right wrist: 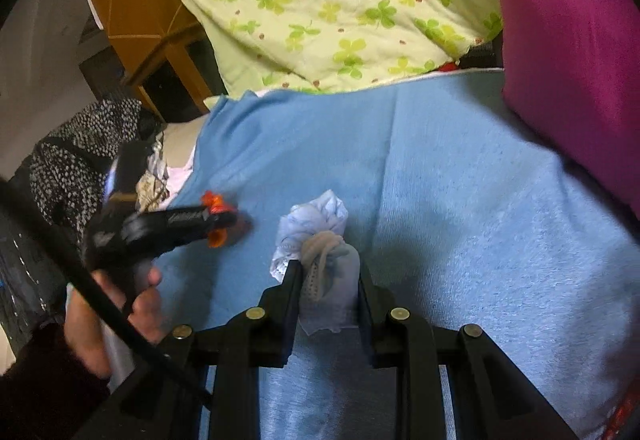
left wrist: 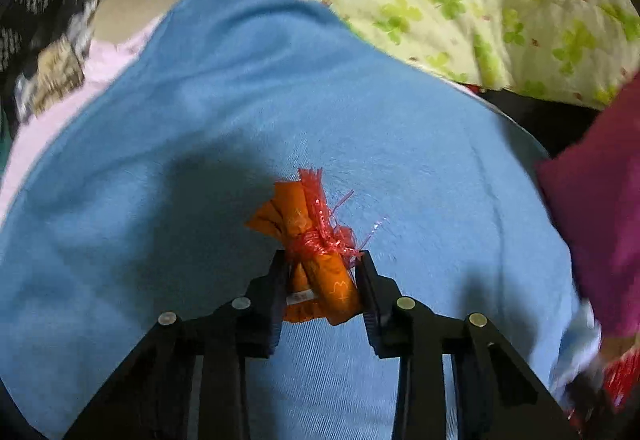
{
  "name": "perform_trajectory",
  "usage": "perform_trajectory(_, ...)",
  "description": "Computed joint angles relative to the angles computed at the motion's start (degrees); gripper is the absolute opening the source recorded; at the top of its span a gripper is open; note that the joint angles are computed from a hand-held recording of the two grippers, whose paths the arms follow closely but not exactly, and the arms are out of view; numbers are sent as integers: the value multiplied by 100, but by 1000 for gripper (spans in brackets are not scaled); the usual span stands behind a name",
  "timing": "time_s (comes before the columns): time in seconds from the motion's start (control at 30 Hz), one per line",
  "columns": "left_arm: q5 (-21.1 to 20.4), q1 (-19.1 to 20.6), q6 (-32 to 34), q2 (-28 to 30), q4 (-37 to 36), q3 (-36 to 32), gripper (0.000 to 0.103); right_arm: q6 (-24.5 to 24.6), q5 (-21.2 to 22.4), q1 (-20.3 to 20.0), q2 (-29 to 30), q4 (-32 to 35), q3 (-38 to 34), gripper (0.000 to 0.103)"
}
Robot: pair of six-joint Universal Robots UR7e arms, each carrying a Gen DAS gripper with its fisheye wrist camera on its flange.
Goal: Collect trash
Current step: 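Lift and carry the tissue and orange wrapper over to the red basket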
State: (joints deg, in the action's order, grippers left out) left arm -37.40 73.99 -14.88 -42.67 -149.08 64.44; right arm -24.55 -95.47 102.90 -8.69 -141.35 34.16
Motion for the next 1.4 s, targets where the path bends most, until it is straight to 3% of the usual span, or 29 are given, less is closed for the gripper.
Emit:
perform_trajectory(0.33,956,-1031,1744,-911,-1954,2006,35,-148,205,128,-1247,-1861,2268,27)
perform_trajectory(0.57,1731,-1780,3297,-985,-3616,2586,35,62,344,153,-2389,-3181,4181,27)
perform_trajectory(0.83,1972,-2447,4508,-901,-5026,2940,35,187,205,215,-3481,-3886,5513,27)
perform_trajectory(1.03,1978,-2853,4871,-814,-5485,3139,35,279,102,215,-4022,-4282,6070,27)
perform_trajectory(1.4,1967,-3159,4548,-683,-5194,3262,35,268,3,130,-4633,-4955,6680,27)
